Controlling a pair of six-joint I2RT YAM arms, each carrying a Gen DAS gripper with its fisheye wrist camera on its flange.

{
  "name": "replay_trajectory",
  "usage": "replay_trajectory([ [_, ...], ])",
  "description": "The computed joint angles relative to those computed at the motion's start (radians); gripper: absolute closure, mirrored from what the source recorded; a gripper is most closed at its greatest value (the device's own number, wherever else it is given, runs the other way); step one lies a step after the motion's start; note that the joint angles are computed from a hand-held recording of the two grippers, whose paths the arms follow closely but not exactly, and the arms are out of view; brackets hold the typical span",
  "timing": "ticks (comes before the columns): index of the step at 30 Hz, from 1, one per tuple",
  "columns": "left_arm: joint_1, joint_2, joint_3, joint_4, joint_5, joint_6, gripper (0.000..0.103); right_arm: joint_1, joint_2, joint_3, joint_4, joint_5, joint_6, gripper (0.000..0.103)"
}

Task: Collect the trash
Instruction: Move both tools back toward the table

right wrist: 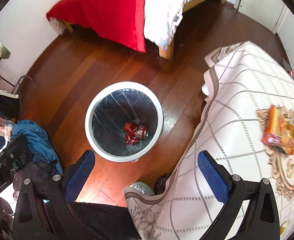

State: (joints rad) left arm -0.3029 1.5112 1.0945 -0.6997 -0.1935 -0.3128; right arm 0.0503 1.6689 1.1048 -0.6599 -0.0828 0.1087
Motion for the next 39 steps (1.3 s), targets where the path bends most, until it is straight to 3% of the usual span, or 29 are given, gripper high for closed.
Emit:
replay_trajectory([
  [5,-0.064,-0.134,-0.010,-0.066,-0.053,-0.025,0.000,-0.030,-0.185,-0.048,-0.062,-0.038,-0.013,0.000],
  [11,-0.166,-0.224,0.068,-0.199,-0.120,-0.091,0.000,-0.136,-0.403,-0.052,-0.184,-0.161,-0.042,0.000],
  [17,-0.353,-0.253,0.100,-0.247,-0.212,-0.225,0.000,-0.423,-0.568,-0.059,-0.358,-0.353,-0.192,0.000],
  [20,-0.484,-0.206,0.113,-0.253,-0.246,-0.297,0.000,-0.671,-0.579,-0.067,-0.481,-0.423,-0.367,0.000],
  [23,-0.624,-0.097,0.136,-0.222,-0.225,-0.362,0.000,-0.963,-0.525,-0.075,-0.556,-0.436,-0.592,0.000],
  [27,-0.754,0.092,0.190,-0.161,-0.145,-0.409,0.000,-1.320,-0.350,-0.072,-0.495,-0.366,-0.787,0.000],
  [33,-0.899,0.415,0.402,-0.169,-0.103,-0.386,0.000,-1.577,0.018,0.070,-0.342,-0.288,-0.747,0.001],
  [36,-0.918,0.518,0.499,-0.201,-0.088,-0.360,0.000,-1.619,0.152,0.140,-0.314,-0.279,-0.716,0.017],
  [39,-0.923,0.584,0.571,-0.230,-0.095,-0.345,0.000,-1.626,0.228,0.166,-0.271,-0.284,-0.684,0.023],
])
